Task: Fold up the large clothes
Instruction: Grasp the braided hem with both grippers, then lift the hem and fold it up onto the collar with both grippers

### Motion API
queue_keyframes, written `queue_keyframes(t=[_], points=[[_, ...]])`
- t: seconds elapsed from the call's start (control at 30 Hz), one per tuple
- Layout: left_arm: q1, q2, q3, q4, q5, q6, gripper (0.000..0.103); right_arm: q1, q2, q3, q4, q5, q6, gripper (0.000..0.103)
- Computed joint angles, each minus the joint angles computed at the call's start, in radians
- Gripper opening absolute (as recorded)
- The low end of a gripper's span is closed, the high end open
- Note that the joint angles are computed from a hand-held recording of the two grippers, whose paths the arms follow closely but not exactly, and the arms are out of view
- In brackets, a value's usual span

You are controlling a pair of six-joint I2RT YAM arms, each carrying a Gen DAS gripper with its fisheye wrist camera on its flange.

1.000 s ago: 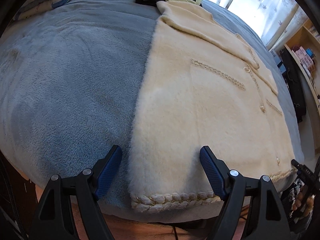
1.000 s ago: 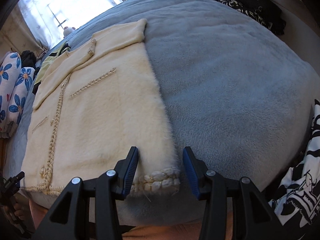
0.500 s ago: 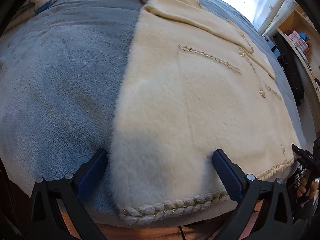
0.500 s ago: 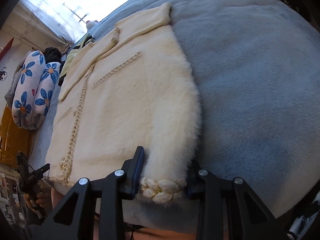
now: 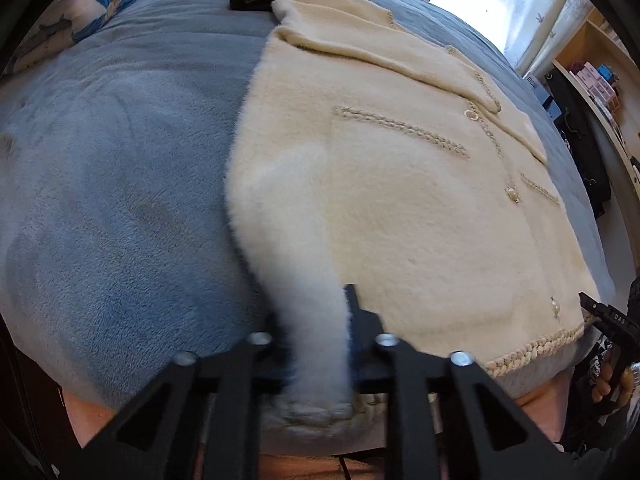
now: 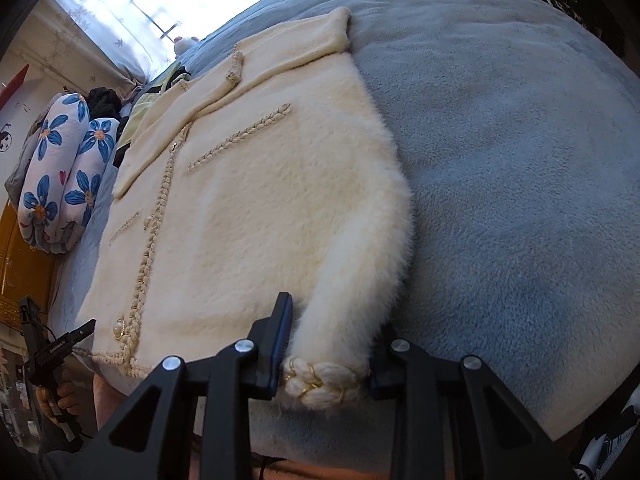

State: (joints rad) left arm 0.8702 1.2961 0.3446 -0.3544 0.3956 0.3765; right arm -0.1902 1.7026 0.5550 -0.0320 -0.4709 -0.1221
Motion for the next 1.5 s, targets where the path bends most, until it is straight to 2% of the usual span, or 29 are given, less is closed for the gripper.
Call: queue_keyframes(t=[0.13, 0.27, 0.4, 0.5, 0.63, 0.7, 0.83, 0.93, 1.07, 1.17, 1.23, 1.37, 1.5], points=[[-0.083, -0.162, -0.046, -0.014, -0.091, -0.058, 0.010, 0.051, -0.080, -0.043, 0.027, 0.103, 0.012, 0.023], [-0.065, -0.295, -0.046, -0.100, -0.091, -0.062, 0.009, 0.092, -0.207, -0.079, 0.002, 0.180, 0.005, 0.021], [-0.025, -0.371, -0.013, -0.198, -0.058, -0.035, 0.009, 0.071, -0.313, -0.089, -0.060, 0.176, -0.019, 0.019], [-0.040, -0.439, 0.009, -0.267, -0.063, -0.044, 0.009, 0.046, -0.374, -0.089, -0.117, 0.154, -0.051, 0.014], [-0.036, -0.508, 0.043, -0.365, -0.057, -0.030, 0.009, 0.045, -0.459, -0.111, -0.170, 0.143, -0.075, 0.013], [-0.017, -0.539, 0.058, -0.423, -0.048, -0.007, 0.009, 0.029, -0.492, -0.118, -0.205, 0.127, -0.097, 0.013], [0.115, -0.562, 0.089, -0.554, 0.000, 0.132, 0.009, -0.029, -0.558, -0.125, -0.310, 0.087, -0.164, 0.013], [0.258, -0.518, 0.128, -0.648, 0.047, 0.265, 0.009, -0.067, -0.623, -0.114, -0.422, 0.055, -0.210, 0.013], [0.348, -0.442, 0.189, -0.718, 0.096, 0.331, 0.009, -0.089, -0.645, -0.060, -0.516, 0.007, -0.224, 0.014], [0.308, -0.384, 0.235, -0.701, 0.118, 0.268, 0.009, -0.075, -0.590, -0.006, -0.500, -0.017, -0.179, 0.014], [0.246, -0.337, 0.269, -0.667, 0.126, 0.178, 0.009, -0.057, -0.521, 0.049, -0.475, -0.027, -0.119, 0.014], [0.103, -0.198, 0.362, -0.530, 0.125, -0.020, 0.009, -0.003, -0.366, 0.181, -0.402, -0.015, 0.011, 0.014], [-0.015, -0.054, 0.460, -0.391, 0.118, -0.170, 0.009, 0.042, -0.195, 0.334, -0.327, 0.003, 0.126, 0.014]])
